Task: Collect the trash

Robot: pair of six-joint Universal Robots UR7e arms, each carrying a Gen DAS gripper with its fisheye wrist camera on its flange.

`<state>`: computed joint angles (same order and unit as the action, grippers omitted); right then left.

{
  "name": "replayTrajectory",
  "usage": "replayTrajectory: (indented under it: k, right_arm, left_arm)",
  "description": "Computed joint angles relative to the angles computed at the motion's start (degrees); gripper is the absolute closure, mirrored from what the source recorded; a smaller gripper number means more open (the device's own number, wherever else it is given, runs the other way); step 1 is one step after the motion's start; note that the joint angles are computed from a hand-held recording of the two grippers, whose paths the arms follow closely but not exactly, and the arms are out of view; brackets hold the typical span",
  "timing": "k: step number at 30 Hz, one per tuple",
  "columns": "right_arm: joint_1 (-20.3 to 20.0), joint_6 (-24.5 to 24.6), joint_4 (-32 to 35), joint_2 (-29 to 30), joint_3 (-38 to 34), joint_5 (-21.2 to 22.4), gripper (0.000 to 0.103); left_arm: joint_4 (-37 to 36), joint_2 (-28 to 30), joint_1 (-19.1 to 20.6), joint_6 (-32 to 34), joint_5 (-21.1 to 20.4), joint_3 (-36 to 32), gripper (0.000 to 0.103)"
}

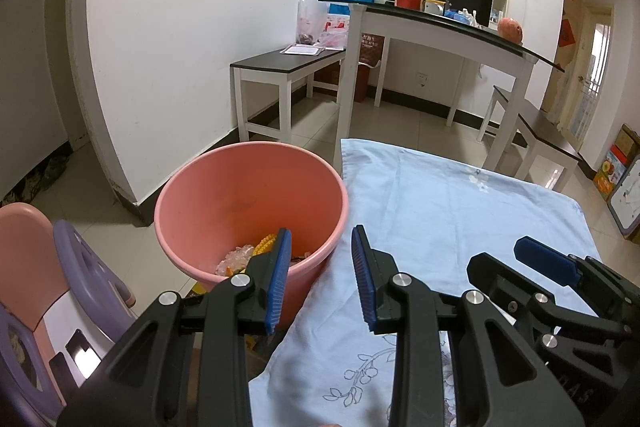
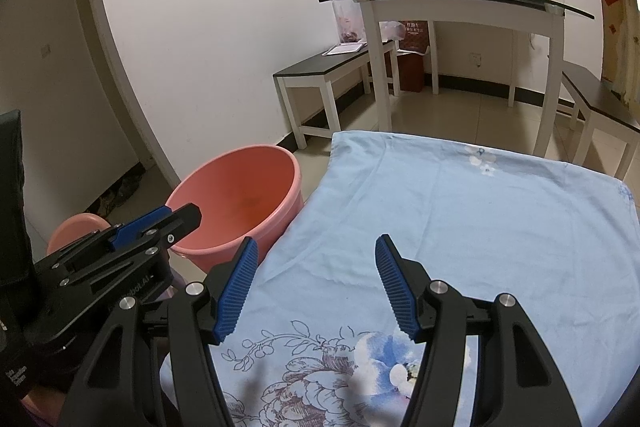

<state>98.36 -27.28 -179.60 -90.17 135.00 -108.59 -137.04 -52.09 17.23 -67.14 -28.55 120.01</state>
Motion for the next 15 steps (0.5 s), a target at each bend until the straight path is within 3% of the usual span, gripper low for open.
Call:
replayTrajectory:
  k: [15]
  right_arm:
    - [-0.10, -0.06, -0.06, -0.06, 0.07, 0.10, 0.043]
  left_arm:
    - [-0.43, 0.19, -0.10, 1.56, 0.45, -0.14, 0.072]
